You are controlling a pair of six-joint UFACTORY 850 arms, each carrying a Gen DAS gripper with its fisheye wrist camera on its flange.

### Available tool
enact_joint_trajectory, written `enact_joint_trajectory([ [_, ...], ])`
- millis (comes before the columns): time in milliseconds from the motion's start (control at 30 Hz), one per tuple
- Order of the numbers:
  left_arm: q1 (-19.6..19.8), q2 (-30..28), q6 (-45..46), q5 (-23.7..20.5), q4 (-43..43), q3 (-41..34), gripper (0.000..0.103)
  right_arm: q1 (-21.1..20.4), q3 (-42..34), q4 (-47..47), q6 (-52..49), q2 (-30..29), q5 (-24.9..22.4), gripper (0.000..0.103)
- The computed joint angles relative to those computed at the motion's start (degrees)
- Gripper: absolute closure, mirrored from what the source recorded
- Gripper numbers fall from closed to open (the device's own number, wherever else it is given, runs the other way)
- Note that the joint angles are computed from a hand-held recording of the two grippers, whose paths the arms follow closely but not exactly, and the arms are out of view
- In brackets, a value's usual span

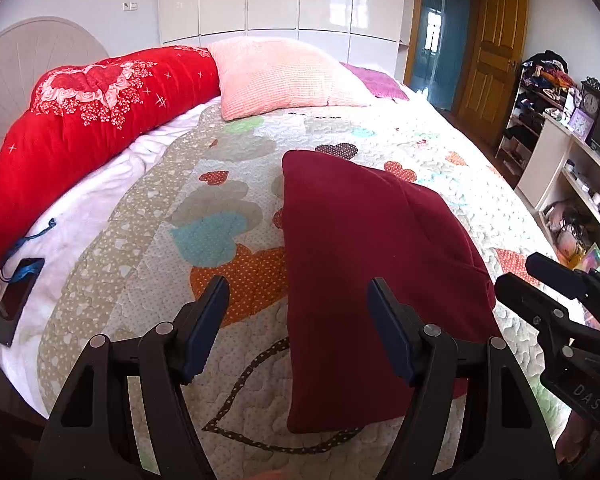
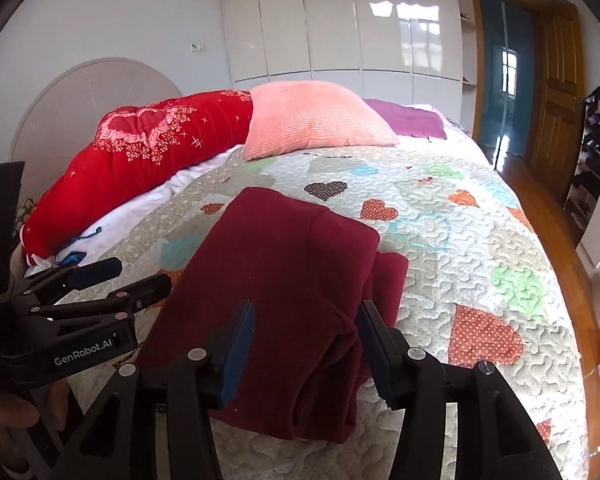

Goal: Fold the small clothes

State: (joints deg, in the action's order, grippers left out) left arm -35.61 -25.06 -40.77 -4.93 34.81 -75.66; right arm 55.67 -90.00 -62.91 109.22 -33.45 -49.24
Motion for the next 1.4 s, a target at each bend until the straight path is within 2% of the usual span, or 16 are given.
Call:
enact_joint_trajectory([
  [133,0.0,0.1,-11.6,0.0,11.2,0.3,0.032,0.0,-0.1,0.5,0.2,-0.2,-0.4,0.052],
  [267,-0.3,0.2,-27.1,-0.7,27.1,0.7,0.032,-0.2,-0.2,0.8,0.3,-0.4,0.2,0.051],
  [367,-0.4,0.3,-33.0,-0.8,33.1,0.9,0.032,-0.3,-0.2,1.1,0.2,-0.4,0.8,0.051],
  [533,-0.5,0.2,-36.0,-1.2,36.0,0.9,0.031,-0.4,-0.1,1.2,0.6,-0.4,1.3,0.050],
  [1000,-1.2,-0.2,-33.0,-1.7,33.2,0.6,0.032,-0.5,-0.2,1.4,0.4,-0.6,2.1,0.050],
  [1133,-1.4,-0.2,-36.6,-2.4,37.1,0.7,0.032,-0.6,-0.1,1.6,0.5,-0.6,2.3,0.050],
  [1400,-1.4,-0.5,-32.6,-2.3,32.9,0.4,0.032,-0.6,-0.2,1.8,0.4,-0.7,2.5,0.050],
])
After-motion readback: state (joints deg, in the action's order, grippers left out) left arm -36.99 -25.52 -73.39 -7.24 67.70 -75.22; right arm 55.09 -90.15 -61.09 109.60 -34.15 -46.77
